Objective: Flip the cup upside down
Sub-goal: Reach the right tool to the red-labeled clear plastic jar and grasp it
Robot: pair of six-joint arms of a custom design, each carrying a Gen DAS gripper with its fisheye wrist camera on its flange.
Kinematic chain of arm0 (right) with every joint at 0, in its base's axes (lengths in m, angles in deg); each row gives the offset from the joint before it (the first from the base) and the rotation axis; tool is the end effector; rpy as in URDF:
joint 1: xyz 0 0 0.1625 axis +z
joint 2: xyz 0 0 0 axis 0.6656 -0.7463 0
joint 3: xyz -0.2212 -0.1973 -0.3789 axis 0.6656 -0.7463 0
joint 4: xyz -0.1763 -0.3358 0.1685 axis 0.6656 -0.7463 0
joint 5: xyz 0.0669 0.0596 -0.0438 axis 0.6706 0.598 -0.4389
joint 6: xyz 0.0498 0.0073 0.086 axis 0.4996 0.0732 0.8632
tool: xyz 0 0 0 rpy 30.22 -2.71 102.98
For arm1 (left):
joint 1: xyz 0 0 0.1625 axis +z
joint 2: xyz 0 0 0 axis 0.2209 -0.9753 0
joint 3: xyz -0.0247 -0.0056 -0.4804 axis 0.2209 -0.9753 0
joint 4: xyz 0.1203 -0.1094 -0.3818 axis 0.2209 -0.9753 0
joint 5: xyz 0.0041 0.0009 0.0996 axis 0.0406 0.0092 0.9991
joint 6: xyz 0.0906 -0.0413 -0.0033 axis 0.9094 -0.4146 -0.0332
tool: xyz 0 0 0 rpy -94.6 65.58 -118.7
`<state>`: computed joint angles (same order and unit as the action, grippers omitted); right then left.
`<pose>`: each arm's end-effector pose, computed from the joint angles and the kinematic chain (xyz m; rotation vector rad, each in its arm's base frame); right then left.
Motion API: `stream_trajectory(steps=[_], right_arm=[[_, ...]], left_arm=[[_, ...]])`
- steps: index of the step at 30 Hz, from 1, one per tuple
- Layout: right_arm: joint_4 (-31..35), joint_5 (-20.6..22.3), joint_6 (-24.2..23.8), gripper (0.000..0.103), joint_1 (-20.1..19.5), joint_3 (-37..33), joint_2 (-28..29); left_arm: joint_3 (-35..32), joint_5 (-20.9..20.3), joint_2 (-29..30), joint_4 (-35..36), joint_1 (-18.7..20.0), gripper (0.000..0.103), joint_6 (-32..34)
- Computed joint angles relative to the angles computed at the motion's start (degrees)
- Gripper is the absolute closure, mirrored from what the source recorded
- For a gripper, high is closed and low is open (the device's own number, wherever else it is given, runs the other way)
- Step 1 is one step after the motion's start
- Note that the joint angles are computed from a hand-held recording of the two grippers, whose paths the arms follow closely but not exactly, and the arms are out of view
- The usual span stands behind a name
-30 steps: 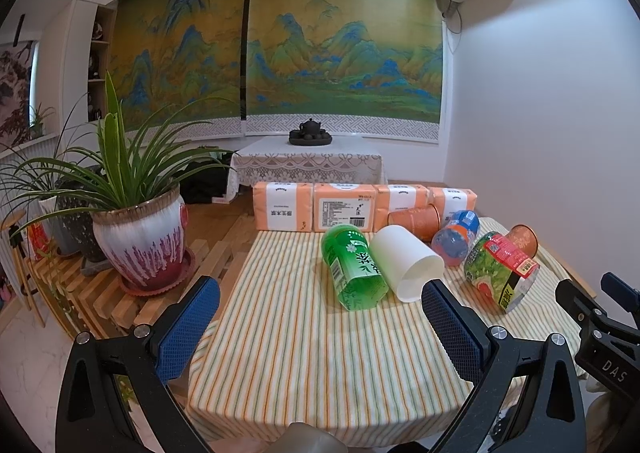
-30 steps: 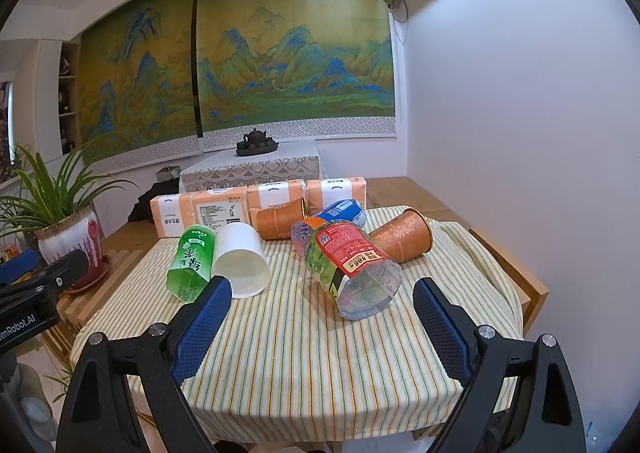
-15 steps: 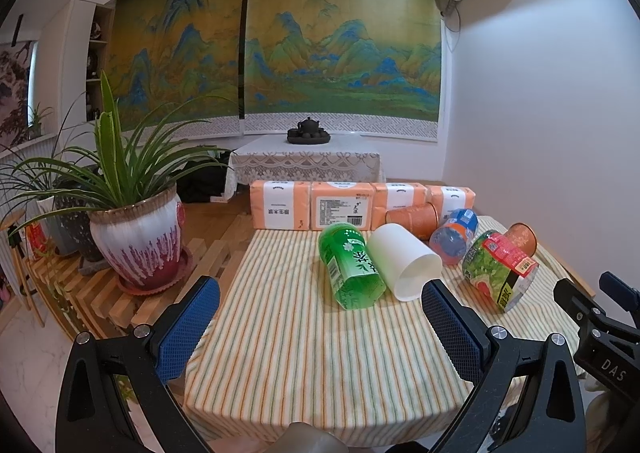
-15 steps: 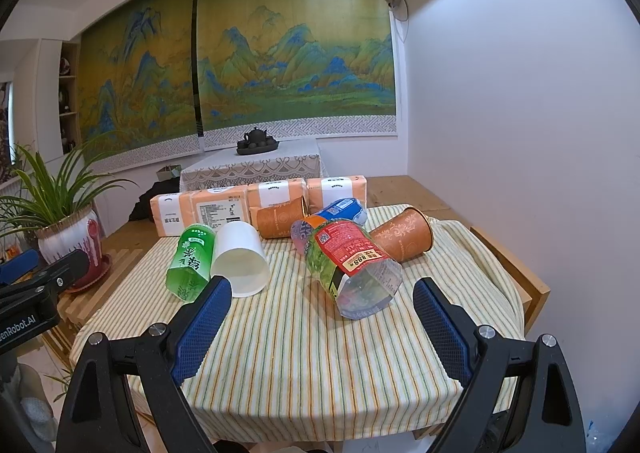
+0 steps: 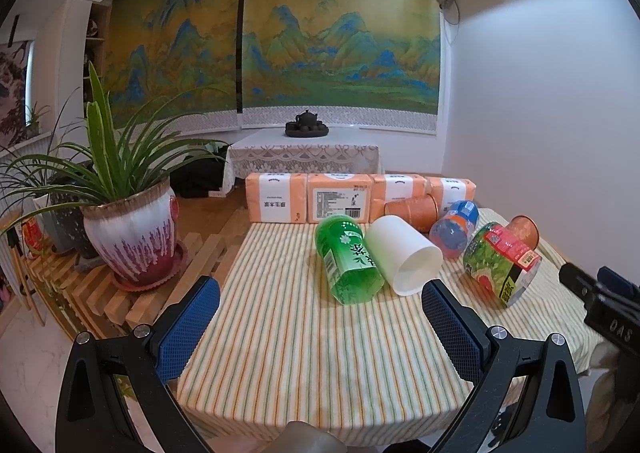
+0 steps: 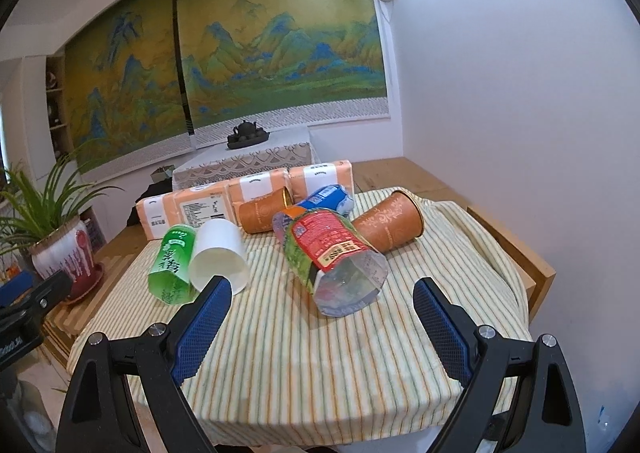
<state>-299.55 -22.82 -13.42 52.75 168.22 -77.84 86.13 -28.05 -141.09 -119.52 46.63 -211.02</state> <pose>0.1789 -0.7254 0.0417 0.8272 -2.3579 1.2098 -0.1013 -0.6108 0.1549 0.0657 1.7921 -1.4033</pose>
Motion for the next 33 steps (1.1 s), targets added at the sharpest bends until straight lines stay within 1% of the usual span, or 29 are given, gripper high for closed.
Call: stream_trajectory(steps=[4,7,8,10,12,15,19,23,28,31,33], right_arm=[[3.46,0.34,0.67,0.013,-0.34,-2.34,-0.01],[9.19,0.91,1.03,0.013,-0.73,-5.07,-0.30],[13.09,0.93,0.85,0.013,-0.82,-6.70,-0.33],[18.77,0.80,-0.10,0.013,-0.83,-9.12,-0.22],[23.50,-1.37,-1.77,0.013,-0.43,-12.70,0.81],[31.96,-2.34,-3.79,0.013,-0.25,-17.80,1.95],[40.93,-4.81,-4.29,0.013,0.27,-24.69,4.04],[52.95,-8.69,-5.22,0.013,1.45,-34.19,7.49],[63.20,-12.95,-5.56,0.013,2.35,-42.87,11.13],[68.00,-14.35,-5.67,0.013,2.60,-46.15,12.39],[71.05,-16.18,-5.62,0.013,2.82,-48.63,13.56]], left_arm=[[-0.76,-0.11,0.28,1.20,0.43,0.001,-0.68],[-1.32,-0.07,0.54,2.04,0.75,0.001,-1.08],[-1.63,-0.11,0.71,2.43,0.85,0.001,-1.22],[-2.16,-0.12,0.97,3.26,1.07,0.001,-1.54],[-2.35,-0.16,1.12,3.38,1.20,0.001,-1.55],[-2.66,-0.24,1.20,4.00,1.50,0.001,-2.06],[-3.10,-0.19,1.27,5.14,1.94,0.001,-2.94],[-3.32,-0.32,1.28,6.61,2.12,0.001,-4.19],[-2.91,-0.77,0.80,5.96,2.45,0.001,-4.21],[-2.70,-0.83,0.24,6.39,2.67,0.001,-5.18],[-2.48,-0.68,-0.04,6.35,2.77,0.001,-5.51]])
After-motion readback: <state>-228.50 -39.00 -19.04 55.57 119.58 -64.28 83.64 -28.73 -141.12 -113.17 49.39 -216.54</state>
